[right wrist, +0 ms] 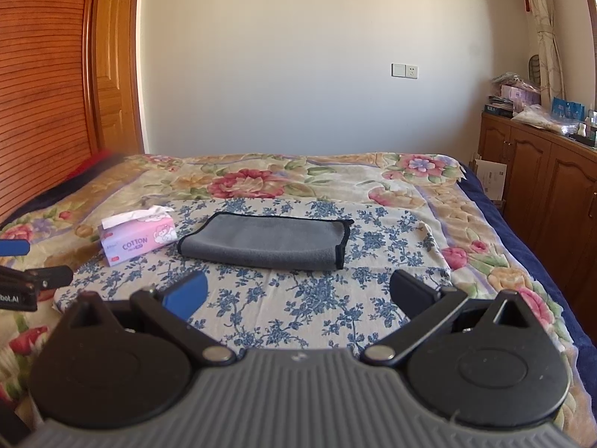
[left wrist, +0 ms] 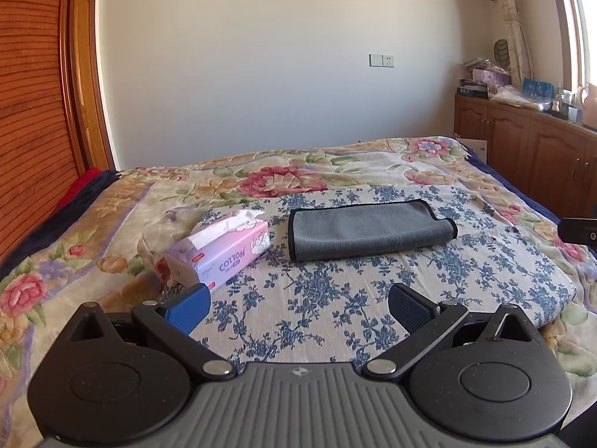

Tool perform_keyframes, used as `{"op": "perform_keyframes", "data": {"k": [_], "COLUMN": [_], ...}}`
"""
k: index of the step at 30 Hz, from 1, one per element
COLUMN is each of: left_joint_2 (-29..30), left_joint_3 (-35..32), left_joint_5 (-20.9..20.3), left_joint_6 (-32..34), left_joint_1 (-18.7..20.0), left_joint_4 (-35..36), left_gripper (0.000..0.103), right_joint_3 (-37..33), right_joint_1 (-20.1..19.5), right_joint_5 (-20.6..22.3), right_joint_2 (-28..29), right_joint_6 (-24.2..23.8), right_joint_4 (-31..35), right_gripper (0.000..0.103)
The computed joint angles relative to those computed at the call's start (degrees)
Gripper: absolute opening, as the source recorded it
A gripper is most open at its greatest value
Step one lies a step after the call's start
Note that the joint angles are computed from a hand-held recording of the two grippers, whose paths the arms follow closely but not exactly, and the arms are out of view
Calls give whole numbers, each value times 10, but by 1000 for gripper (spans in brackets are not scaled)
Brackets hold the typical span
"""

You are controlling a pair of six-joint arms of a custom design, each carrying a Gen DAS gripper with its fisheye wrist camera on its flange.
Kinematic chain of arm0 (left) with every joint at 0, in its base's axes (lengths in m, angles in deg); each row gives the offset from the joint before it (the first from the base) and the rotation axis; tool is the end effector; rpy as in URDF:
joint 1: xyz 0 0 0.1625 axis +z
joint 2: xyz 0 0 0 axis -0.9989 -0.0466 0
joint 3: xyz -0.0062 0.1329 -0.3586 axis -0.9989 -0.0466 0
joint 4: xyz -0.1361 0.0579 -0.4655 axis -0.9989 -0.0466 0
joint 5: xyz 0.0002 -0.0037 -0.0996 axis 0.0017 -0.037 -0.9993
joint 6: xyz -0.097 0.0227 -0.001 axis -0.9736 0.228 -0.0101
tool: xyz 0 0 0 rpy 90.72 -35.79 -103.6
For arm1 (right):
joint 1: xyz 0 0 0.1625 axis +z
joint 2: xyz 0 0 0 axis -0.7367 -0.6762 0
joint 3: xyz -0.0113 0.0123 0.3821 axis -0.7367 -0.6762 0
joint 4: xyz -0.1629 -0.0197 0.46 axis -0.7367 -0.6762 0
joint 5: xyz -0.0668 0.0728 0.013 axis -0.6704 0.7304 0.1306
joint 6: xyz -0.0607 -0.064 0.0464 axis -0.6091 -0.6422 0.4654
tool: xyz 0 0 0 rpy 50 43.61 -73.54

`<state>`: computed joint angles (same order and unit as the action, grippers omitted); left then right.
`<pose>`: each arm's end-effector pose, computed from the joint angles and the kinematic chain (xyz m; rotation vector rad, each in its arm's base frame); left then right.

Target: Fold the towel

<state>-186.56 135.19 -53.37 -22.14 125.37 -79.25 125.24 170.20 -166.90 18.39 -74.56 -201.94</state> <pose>-0.1420 -0.3806 0.2776 0.8593 2.1251 -1.1247 0.2831 -0.3325 0.1568 0.4919 -2.0315 1.3397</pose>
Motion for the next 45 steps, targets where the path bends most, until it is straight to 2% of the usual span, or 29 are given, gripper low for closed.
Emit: {"op": "perform_keyframes", "data": {"k": [16,24,32,45], "left_joint_2": [9,15,26,36], "left_joint_3": [22,27,29,36], "left_joint_5": [7,3,8,-3], "left_joint_6": [34,60,84,141], "left_joint_1": [4,1,-3,-11], "left_joint_4": [-75,-124,-165,-235], "left_gripper": [103,103,103,103], "right_joint_3": [8,4,-6,-6], "right_joint_1": [-13,-13,-10,-12], "right_joint_5": [11,17,23,32], "right_joint_2": [14,29,52,55], "right_joint_6": [-15,-43,-98,-112], "right_joint_4": [-56,-104,-164,-207], "right_gripper": [103,103,103,103]}}
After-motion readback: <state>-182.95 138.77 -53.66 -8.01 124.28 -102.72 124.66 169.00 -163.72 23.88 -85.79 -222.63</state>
